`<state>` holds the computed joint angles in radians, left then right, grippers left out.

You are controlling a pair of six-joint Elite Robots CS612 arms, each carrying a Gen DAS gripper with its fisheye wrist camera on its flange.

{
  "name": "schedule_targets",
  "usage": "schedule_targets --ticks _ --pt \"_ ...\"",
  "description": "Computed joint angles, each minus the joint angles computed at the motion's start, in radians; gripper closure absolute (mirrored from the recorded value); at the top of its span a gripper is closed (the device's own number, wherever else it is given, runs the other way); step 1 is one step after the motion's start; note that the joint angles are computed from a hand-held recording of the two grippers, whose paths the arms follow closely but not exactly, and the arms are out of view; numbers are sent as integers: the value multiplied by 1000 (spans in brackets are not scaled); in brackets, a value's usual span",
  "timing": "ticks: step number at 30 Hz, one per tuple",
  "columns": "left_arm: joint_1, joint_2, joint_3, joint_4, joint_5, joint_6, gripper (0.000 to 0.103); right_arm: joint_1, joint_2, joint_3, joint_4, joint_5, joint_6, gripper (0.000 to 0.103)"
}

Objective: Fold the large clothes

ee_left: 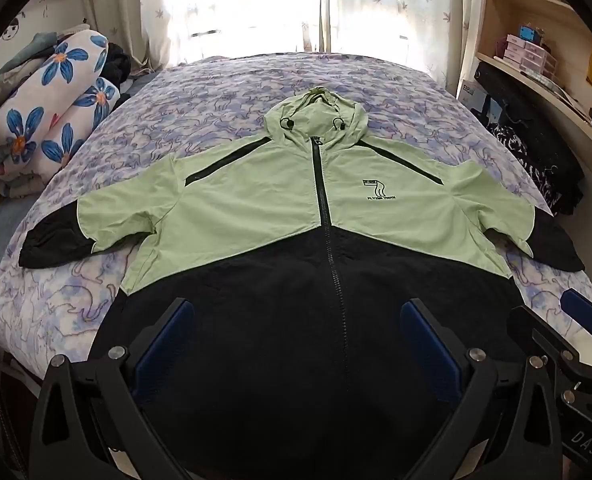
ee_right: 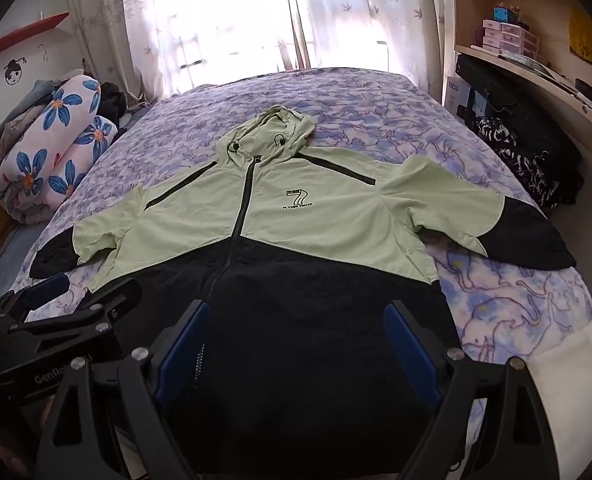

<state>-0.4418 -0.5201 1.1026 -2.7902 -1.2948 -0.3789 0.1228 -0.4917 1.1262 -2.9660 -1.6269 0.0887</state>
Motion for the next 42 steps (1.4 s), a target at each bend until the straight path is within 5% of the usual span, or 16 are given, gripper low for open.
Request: schedule_targets --ticks 29,42 --pt "-3 -14 26 -13 16 -15 1 2 7 -9 5 -8 28 14" --pt "-3 -11 24 -13 10 -20 1 -5 9 -4 -8 42 40 14"
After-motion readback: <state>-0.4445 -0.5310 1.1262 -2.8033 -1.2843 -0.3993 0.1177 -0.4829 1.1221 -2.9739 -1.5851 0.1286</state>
